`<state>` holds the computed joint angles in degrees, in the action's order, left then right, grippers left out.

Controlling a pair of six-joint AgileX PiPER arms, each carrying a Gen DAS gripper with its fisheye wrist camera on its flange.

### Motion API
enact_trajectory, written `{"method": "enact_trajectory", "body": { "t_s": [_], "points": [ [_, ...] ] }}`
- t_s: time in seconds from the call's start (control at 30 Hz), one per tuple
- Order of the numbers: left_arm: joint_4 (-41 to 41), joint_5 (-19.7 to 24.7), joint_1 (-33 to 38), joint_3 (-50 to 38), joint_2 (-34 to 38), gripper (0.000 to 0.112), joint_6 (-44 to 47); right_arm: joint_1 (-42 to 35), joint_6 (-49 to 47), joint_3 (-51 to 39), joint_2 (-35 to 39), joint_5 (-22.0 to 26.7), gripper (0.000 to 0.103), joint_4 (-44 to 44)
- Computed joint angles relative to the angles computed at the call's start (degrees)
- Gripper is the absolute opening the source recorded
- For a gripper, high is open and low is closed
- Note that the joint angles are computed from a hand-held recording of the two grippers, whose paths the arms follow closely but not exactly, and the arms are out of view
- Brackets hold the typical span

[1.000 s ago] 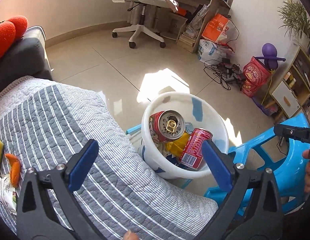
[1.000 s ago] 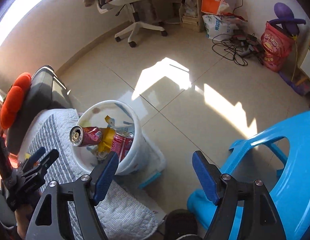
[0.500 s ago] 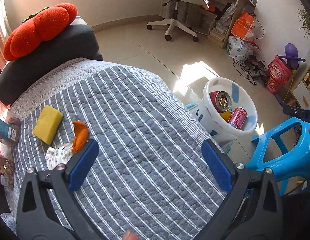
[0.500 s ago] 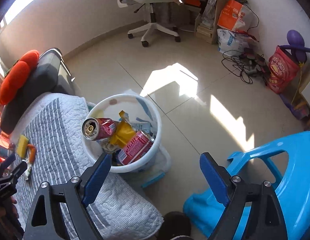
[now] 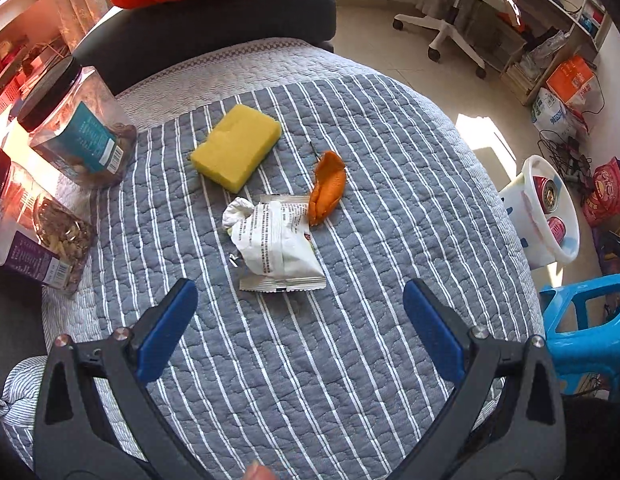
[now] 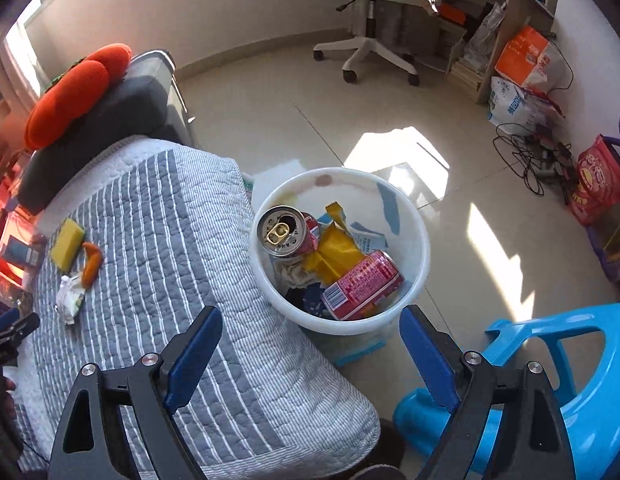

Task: Collect trash
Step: 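Grasp the white snack wrapper with the left tool while the right tool grasps the orange peel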

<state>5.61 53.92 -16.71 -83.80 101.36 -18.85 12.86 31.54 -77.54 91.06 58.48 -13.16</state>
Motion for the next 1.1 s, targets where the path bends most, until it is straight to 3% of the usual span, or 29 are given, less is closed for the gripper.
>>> {"method": "enact_trajectory", "body": {
  "t_s": [0.37, 0.57, 0.63, 0.73, 1.1],
  "points": [
    [-7.3, 0.0, 7.0, -3.9, 9.4, 0.100, 5.2, 3.6, 1.8, -4.8, 6.0, 2.3, 0.091, -0.3],
    [-11.4, -0.7, 8.0, -6.5, 13.4, 0.069, 7.1, 4.3, 2.4, -6.5, 8.4, 3.4, 0.091, -0.3],
    [-12.1, -0.7, 7.8, -6.9, 13.9, 0.052, 8.0, 4.5, 2.5, -7.2, 9.2, 3.7, 0.091, -0.2],
    [-12.4, -0.6, 7.4, -7.3, 14.0, 0.040, 8.6, 5.0, 3.1, -8.1, 10.3, 4.1, 0.091, -0.2],
    [-15.0, -3.0, 10.1, -0.3, 4.4, 0.034, 14.1, 8.9, 4.6, -19.4, 19.8, 6.1, 0.091, 4.4]
  ]
}}
